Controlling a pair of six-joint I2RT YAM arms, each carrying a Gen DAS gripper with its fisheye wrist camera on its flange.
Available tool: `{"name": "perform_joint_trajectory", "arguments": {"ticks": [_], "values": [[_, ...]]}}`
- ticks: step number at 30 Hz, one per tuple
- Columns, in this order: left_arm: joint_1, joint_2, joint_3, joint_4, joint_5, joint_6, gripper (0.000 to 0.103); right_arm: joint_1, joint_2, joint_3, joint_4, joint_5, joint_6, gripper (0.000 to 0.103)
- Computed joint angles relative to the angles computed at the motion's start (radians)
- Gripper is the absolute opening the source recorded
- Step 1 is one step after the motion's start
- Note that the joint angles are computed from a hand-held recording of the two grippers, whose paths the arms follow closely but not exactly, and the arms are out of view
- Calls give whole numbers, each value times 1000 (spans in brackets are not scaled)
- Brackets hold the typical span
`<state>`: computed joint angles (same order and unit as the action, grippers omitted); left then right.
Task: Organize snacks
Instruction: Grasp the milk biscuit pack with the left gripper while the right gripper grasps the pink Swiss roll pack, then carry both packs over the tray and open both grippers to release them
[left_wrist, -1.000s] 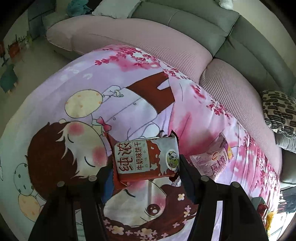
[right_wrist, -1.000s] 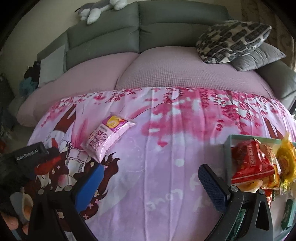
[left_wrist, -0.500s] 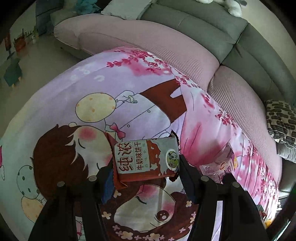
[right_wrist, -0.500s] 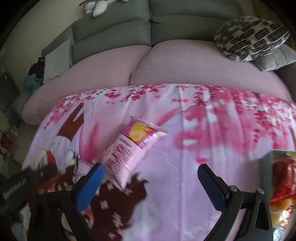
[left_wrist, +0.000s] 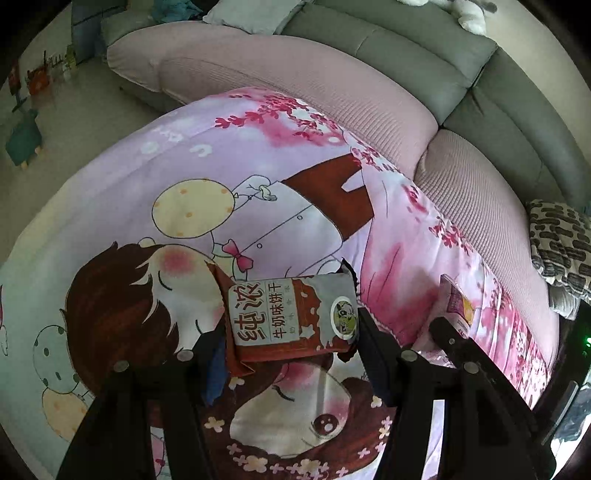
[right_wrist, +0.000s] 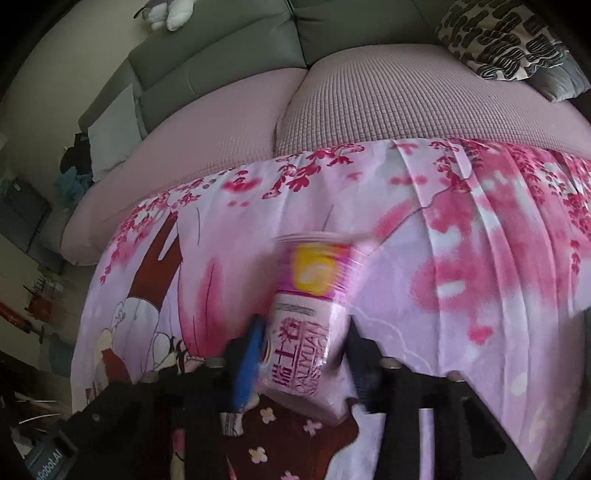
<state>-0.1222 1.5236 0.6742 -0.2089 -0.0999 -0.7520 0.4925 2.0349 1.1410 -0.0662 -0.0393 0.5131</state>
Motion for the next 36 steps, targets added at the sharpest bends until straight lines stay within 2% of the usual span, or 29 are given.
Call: {"name": "perform_joint_trajectory", "arguments": {"ticks": [5,7,11,18,23,26,29,36], "values": [[-35,-56,-22,-22,1,-9,64,-6,-139,-143,36,-17,-15,39],[-67,-78,-23,-29,14,-9,64,-14,-239,-229,36,-18,-13,39],[-186,-111,4,-64,-20,-13,64,-47,-470,-401,11,1,-11,39],[-437,-162,57,-73,-45,-13,64,-244,-910,-632,-171,8,-48,39],[-676,-63,211,-119,-134,14,64,-554,-1174,-728,-348,-81,-179,39],[-783,12,297,-119,-131,36,64,-743,-1220,-753,-400,-151,-286,39],[-856,96,373,-119,-133,47,64,-941,-1184,-765,-417,-234,-410,39],[-942,280,510,-135,-128,77,64,-1152,-1074,-780,-370,-295,-536,39]]}}
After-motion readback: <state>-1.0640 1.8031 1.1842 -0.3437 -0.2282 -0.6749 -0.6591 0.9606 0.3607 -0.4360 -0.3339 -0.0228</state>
